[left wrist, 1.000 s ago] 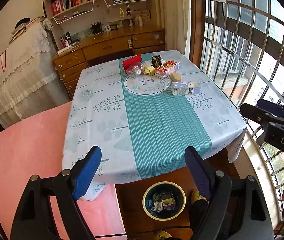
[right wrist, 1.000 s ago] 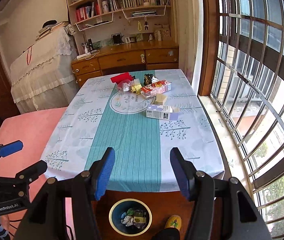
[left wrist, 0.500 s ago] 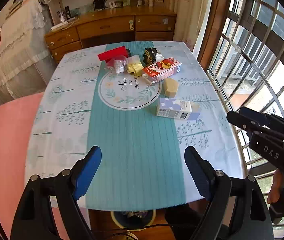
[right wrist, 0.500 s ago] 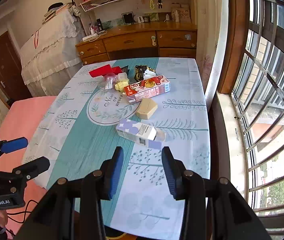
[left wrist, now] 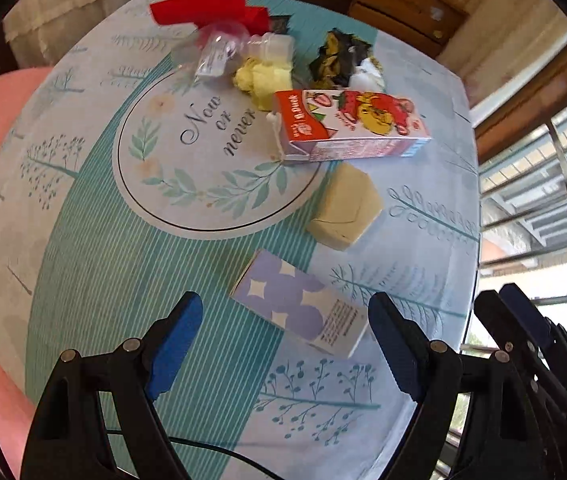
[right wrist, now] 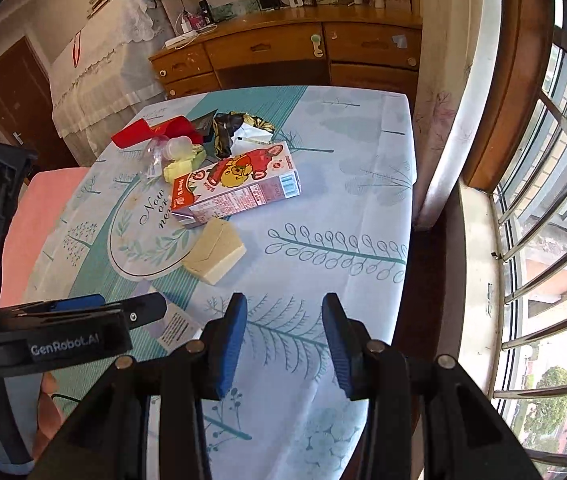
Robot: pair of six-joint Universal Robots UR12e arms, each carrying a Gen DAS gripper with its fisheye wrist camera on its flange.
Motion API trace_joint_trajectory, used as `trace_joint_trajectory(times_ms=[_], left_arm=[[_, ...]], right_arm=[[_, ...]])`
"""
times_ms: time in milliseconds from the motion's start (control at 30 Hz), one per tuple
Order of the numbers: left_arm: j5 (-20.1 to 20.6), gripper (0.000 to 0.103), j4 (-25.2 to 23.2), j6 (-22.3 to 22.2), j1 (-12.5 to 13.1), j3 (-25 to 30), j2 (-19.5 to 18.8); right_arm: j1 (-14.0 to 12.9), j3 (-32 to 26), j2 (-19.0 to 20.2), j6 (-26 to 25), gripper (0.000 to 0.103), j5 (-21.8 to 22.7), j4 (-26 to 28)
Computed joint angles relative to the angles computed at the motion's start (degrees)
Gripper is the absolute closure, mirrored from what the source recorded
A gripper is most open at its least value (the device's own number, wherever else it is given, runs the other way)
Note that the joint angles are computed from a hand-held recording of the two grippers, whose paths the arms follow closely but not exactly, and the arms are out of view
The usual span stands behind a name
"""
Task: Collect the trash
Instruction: 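Grasp the lavender-patterned carton with the left tool while the right tool grasps the beige folded paper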
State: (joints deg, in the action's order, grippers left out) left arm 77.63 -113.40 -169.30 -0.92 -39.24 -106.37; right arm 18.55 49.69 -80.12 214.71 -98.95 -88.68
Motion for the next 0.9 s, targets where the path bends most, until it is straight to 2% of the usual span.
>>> trace_joint_trajectory(times_ms=[133,233,400,633,667,733,800,833,900], left_arm=[[1.6,0.020,-0.6,-7.7,-0.9,-0.4,-0.8],[3.8,0.020,0.3,-10.2,-2.0,-1.7,-0.6],[7.1,0.020,0.3,-9.4,-3.7,-3.2,-0.1],[5.5,0.020,-1.7,-9.1,-2.1,-5.7,1.2],[5.8,0.020,-1.4,-9.1,-1.8,-6.3,1.5],[6.4,0.020,-0.5,-9.3,-1.1,-7.5,2.3],[6.2,0.031,-0.2,-9.5,-0.4,-8.0,2.7],[6.1,0.034,0.2,-9.6,0.0,-8.3,2.9],[5.3,0.048,0.5,-9.6,0.6,-8.6,3.2]], right_arm=[[-1.8,0.4,0.5,-2.7,0.064,2.8,-0.6],[-2.7,0.4,0.9,-4.2,0.064,4.6,-1.4],[-3.9,-0.1,1.9,-7.5,0.064,8.5,-2.3],[-5.6,-0.8,3.5,-10.2,0.063,16.3,-2.1],[-5.7,-1.3,4.0,-11.1,0.061,16.8,-1.6],[-5.5,-2.0,4.8,-13.7,0.049,17.5,-1.5],[-5.2,-2.5,5.4,-17.2,0.035,18.2,-2.0],[-5.1,-2.9,5.8,-19.1,0.033,18.4,-2.1],[-4.7,-3.4,6.5,-22.8,0.032,18.4,-2.6]])
